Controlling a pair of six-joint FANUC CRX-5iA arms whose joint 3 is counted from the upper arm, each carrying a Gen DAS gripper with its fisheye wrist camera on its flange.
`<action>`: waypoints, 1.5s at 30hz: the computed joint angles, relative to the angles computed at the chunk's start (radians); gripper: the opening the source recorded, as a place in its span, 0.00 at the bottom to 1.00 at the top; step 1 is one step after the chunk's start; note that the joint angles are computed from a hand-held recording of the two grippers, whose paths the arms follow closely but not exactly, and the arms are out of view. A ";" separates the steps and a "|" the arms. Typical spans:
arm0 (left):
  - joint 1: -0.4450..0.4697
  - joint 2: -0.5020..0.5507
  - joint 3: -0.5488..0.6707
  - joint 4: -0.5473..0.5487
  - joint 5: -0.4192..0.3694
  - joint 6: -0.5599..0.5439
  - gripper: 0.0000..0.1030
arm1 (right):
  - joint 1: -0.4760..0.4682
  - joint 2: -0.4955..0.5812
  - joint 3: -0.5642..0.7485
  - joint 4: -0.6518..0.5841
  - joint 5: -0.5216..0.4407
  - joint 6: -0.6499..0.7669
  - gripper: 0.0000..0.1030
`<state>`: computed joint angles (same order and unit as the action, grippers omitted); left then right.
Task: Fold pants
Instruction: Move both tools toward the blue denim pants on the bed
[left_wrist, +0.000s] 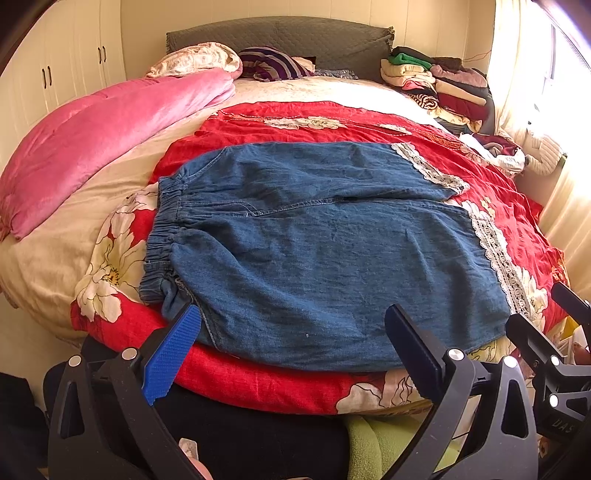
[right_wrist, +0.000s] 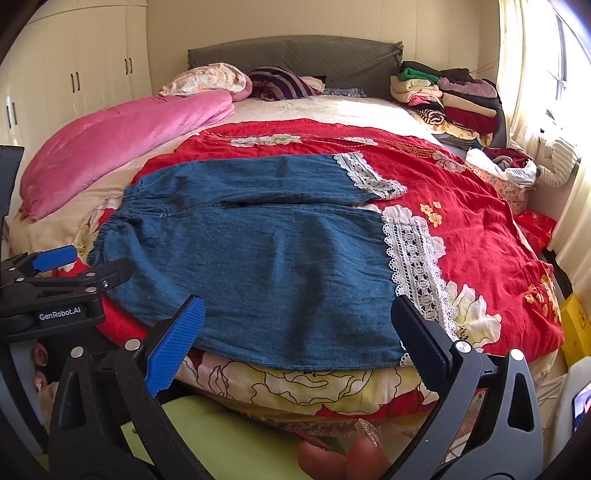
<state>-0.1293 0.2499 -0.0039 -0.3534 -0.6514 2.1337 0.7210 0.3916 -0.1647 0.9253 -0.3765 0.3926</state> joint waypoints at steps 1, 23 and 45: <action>-0.001 -0.001 0.000 -0.002 0.000 0.002 0.96 | 0.000 0.000 0.000 -0.001 -0.002 -0.001 0.92; -0.001 0.001 0.004 -0.004 -0.001 -0.001 0.96 | 0.003 0.008 0.018 -0.034 -0.001 0.041 0.92; 0.104 0.081 0.114 0.130 -0.007 -0.232 0.96 | -0.008 0.157 0.392 -0.479 -0.072 0.541 0.92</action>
<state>-0.0257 0.3314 0.1099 -0.2231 -0.6587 1.9016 0.7127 0.5482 0.2270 0.4460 -0.4485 0.9340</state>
